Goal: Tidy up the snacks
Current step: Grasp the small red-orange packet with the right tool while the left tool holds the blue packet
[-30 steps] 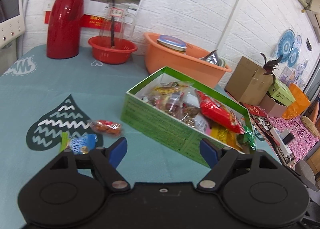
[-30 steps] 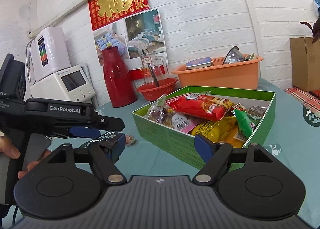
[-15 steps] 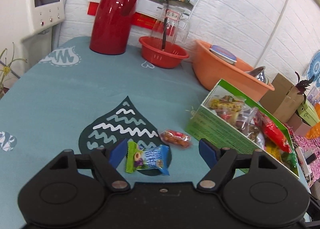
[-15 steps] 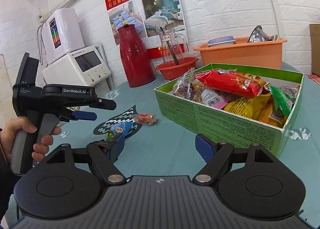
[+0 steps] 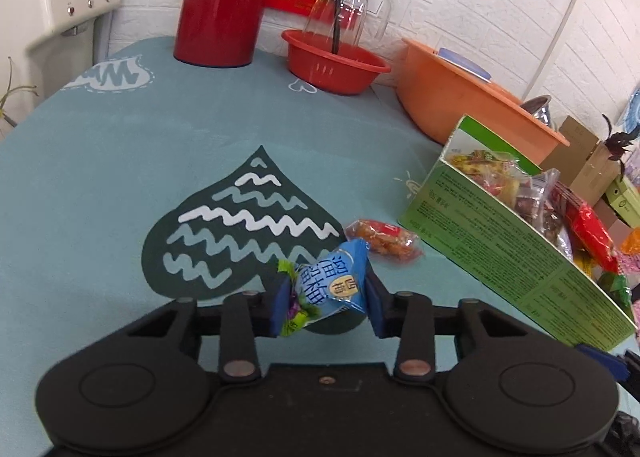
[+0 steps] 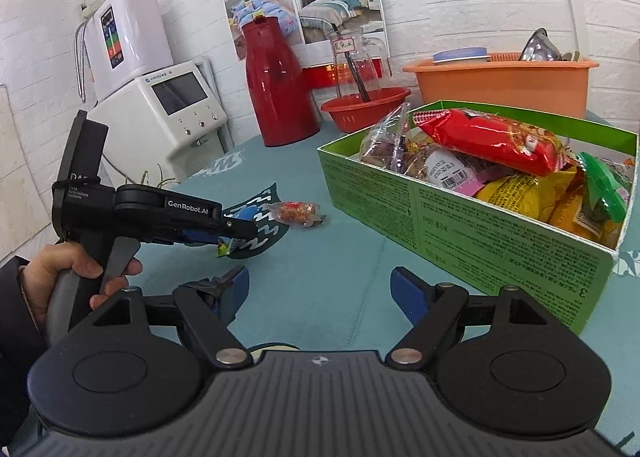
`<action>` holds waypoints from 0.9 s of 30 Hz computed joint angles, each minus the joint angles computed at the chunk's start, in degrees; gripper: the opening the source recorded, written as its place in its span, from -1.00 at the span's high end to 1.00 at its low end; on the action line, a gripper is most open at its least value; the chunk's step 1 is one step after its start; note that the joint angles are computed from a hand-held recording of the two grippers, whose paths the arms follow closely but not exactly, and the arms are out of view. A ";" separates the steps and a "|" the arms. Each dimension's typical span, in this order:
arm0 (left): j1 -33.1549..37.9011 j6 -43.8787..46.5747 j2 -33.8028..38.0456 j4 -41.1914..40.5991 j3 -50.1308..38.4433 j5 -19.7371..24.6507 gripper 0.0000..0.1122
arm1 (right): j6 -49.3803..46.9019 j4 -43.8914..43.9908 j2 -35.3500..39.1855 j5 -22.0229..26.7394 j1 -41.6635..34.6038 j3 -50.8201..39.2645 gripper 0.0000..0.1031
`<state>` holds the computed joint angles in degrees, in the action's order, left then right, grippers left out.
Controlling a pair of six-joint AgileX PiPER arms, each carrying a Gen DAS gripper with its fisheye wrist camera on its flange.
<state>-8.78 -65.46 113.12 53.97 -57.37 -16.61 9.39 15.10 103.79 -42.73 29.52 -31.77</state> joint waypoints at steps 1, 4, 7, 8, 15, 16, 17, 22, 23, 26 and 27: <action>0.37 0.64 -0.53 -0.17 0.95 -0.64 -0.12 | -0.42 -0.23 0.41 0.98 -0.16 -1.18 -1.00; 1.68 2.53 -2.46 -0.81 4.03 -2.12 -0.12 | -1.60 -1.14 1.96 4.26 -0.57 -5.39 -1.00; 3.57 4.35 -4.65 -2.22 7.36 -4.93 -0.10 | -2.96 -2.21 4.59 6.69 -0.70 -10.44 -1.00; 4.07 5.55 -5.11 -3.27 8.20 -5.95 -0.10 | -3.71 -1.97 5.75 7.29 -0.62 -12.27 -1.00; 5.94 6.45 -3.49 -3.57 9.04 -11.52 -0.10 | -13.67 1.10 12.98 12.94 -1.25 -24.93 -0.90; 6.27 5.49 -2.84 -2.33 8.65 -11.90 -0.11 | -17.55 3.30 13.85 12.22 -1.05 -26.07 -0.90; 6.28 5.43 -2.45 -2.02 8.46 -12.07 -0.13 | -20.26 4.44 14.71 11.63 -0.98 -27.19 -0.90; 6.57 4.39 -1.57 -0.13 8.19 -12.99 -0.36 | -30.36 6.78 18.70 16.46 -1.86 -34.72 -0.81; 6.75 3.81 -1.46 0.19 8.14 -13.30 -0.36 | -31.82 6.61 19.37 17.07 -1.96 -35.78 -0.76; 7.20 3.52 -1.01 -0.11 8.23 -14.32 -0.46 | -36.76 8.97 20.58 21.02 -2.35 -39.30 -0.66; 7.19 3.83 -1.02 -0.64 8.35 -14.37 -0.47 | -35.78 7.48 20.81 21.88 -2.71 -39.92 -0.59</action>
<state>-1.58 -61.63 112.10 53.34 -49.02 -30.98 -26.39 22.58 124.60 -20.85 26.81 -71.69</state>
